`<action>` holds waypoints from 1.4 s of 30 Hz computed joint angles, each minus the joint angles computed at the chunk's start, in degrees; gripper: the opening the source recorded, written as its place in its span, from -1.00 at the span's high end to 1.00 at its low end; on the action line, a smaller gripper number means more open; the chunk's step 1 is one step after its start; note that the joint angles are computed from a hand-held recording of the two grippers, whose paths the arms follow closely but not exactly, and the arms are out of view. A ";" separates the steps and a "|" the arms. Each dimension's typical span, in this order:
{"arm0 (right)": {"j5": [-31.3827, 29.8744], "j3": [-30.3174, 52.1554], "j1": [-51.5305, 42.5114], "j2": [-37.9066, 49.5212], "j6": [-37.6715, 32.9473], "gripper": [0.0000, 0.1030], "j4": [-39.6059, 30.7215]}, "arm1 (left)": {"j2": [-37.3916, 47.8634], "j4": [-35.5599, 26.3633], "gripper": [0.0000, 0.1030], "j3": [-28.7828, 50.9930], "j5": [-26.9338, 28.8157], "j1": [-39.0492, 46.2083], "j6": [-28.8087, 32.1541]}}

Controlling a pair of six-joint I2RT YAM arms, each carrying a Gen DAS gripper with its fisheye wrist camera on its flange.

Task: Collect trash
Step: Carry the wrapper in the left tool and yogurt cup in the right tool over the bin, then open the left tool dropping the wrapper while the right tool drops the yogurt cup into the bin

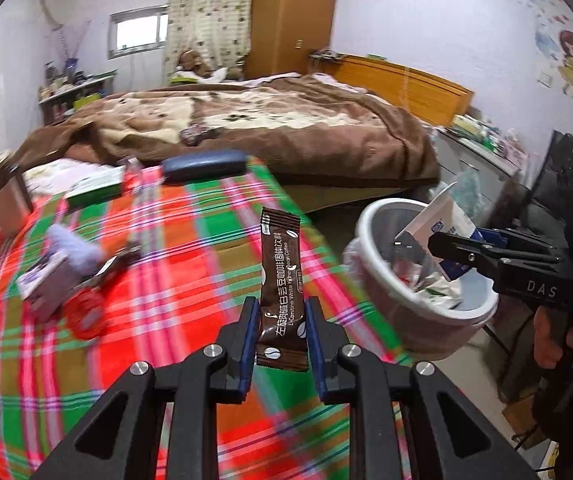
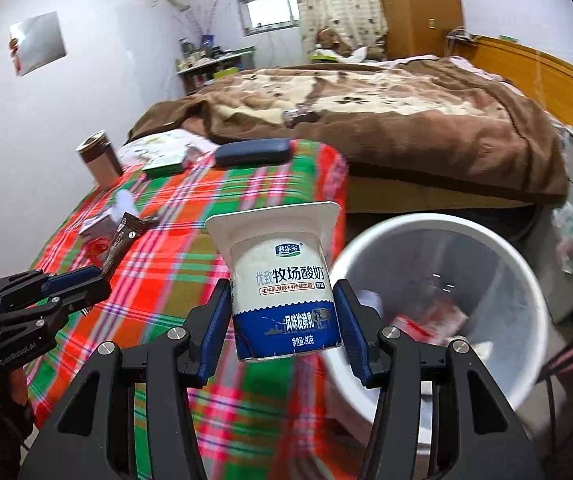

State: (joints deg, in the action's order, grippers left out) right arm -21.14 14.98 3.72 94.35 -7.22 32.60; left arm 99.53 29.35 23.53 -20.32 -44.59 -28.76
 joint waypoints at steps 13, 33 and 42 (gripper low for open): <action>-1.03 2.17 -15.96 4.93 -6.69 -0.02 -0.35 | 14.56 -7.01 0.54 21.87 2.52 -6.27 2.51; 3.19 10.14 -19.78 15.19 -9.01 -0.20 -3.49 | 27.30 -15.52 0.14 39.37 5.55 -6.02 2.71; 3.72 6.90 -19.15 11.93 -7.76 -0.21 -1.28 | 23.22 -12.72 0.13 33.58 3.09 -6.46 1.18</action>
State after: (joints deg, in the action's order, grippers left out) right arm -17.42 21.88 -15.44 106.28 -14.98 31.33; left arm 122.76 16.63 57.11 -17.23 -51.05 -27.58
